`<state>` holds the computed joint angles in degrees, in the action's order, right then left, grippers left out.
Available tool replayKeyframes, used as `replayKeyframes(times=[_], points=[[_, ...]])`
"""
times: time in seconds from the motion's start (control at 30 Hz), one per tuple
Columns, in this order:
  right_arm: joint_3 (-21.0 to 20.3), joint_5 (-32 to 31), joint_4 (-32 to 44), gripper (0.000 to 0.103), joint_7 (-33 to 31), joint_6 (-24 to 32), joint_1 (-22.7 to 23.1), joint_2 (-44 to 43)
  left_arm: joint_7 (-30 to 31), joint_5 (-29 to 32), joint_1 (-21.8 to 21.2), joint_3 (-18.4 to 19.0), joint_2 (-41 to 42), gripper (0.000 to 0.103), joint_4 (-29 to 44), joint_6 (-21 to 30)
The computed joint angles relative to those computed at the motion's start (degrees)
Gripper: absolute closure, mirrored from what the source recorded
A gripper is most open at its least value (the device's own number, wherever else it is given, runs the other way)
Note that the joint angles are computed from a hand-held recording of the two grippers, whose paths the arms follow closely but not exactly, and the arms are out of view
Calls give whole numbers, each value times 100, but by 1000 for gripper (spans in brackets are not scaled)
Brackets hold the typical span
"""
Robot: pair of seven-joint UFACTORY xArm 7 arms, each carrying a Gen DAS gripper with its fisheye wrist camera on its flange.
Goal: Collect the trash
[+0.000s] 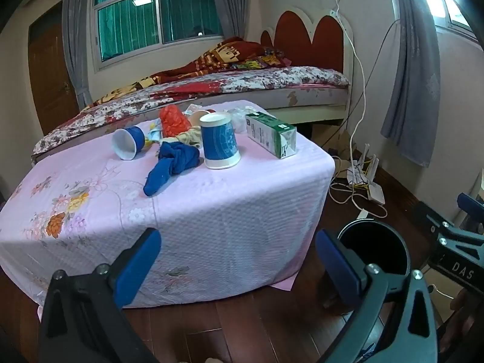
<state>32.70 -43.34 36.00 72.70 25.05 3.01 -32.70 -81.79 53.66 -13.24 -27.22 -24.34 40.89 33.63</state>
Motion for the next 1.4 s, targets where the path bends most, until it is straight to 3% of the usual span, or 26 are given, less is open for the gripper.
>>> replayKeyframes(times=[1.4], points=[[17,-109,86,0,101,89,55,59,-52,-8,28,-23,-73,1,-140,-85]])
